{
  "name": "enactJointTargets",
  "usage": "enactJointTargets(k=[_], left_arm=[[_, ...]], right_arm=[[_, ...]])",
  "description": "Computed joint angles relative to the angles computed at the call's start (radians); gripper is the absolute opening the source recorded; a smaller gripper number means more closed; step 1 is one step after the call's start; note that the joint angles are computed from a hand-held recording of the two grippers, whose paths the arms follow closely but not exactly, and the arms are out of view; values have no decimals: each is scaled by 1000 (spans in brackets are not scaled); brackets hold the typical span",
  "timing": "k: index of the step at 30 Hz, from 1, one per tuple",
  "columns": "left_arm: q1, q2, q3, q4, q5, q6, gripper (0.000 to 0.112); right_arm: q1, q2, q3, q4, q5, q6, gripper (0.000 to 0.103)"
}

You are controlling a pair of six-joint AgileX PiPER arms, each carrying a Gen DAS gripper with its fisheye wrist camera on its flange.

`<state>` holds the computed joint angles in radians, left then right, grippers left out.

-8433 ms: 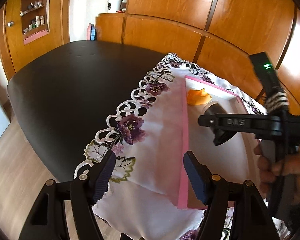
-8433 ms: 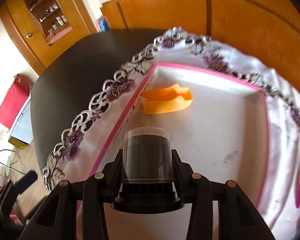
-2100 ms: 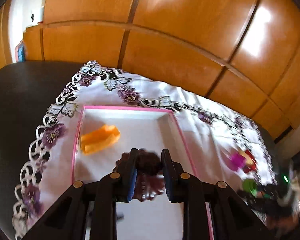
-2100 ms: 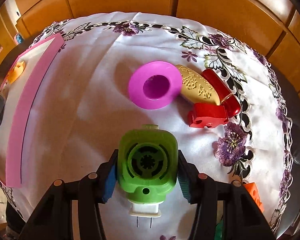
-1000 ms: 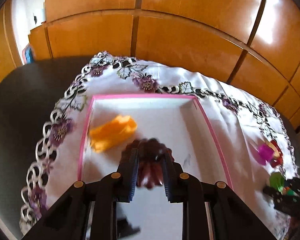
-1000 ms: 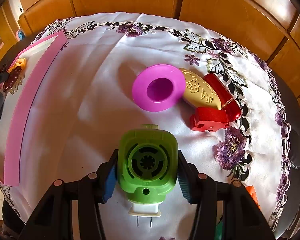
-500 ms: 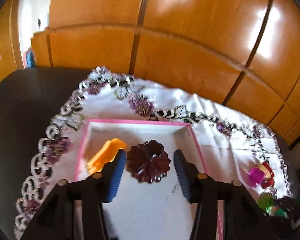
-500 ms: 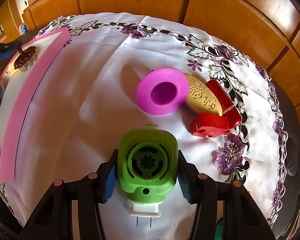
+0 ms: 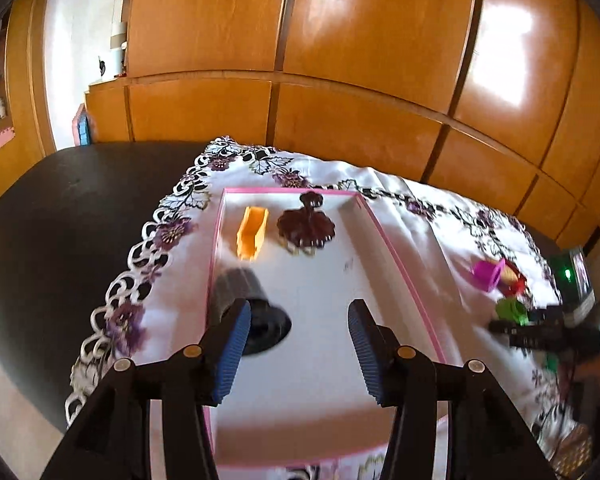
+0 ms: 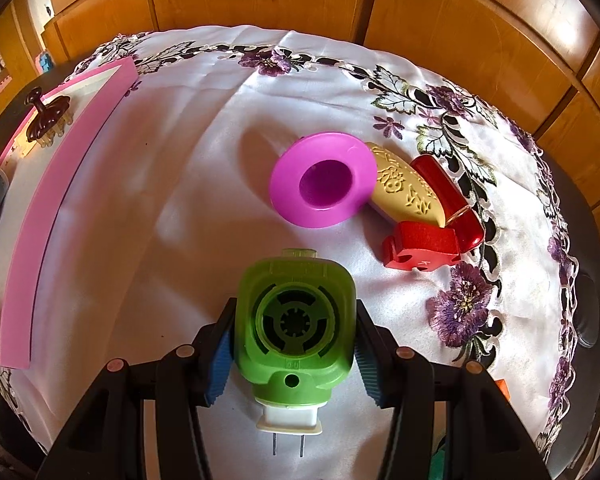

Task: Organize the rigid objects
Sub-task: 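Withdraw the open left tool up from the tray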

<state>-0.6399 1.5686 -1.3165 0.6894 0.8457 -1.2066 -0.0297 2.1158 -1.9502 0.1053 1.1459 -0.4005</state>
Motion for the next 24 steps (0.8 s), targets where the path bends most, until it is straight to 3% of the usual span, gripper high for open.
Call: enactJointTargets(k=[6,13,24], left_arm=[[-52,-35,47,31,26,-78,61],[-77,-44,49,55,90,-127,65],[-86,-50,61,75,159,-172,70]], right_arm=[[3,-17,26,-3,-24,-3,53],[32,-75,132,-58,-128,-31,53],[60,-111,195,-125,-202,-10,53]])
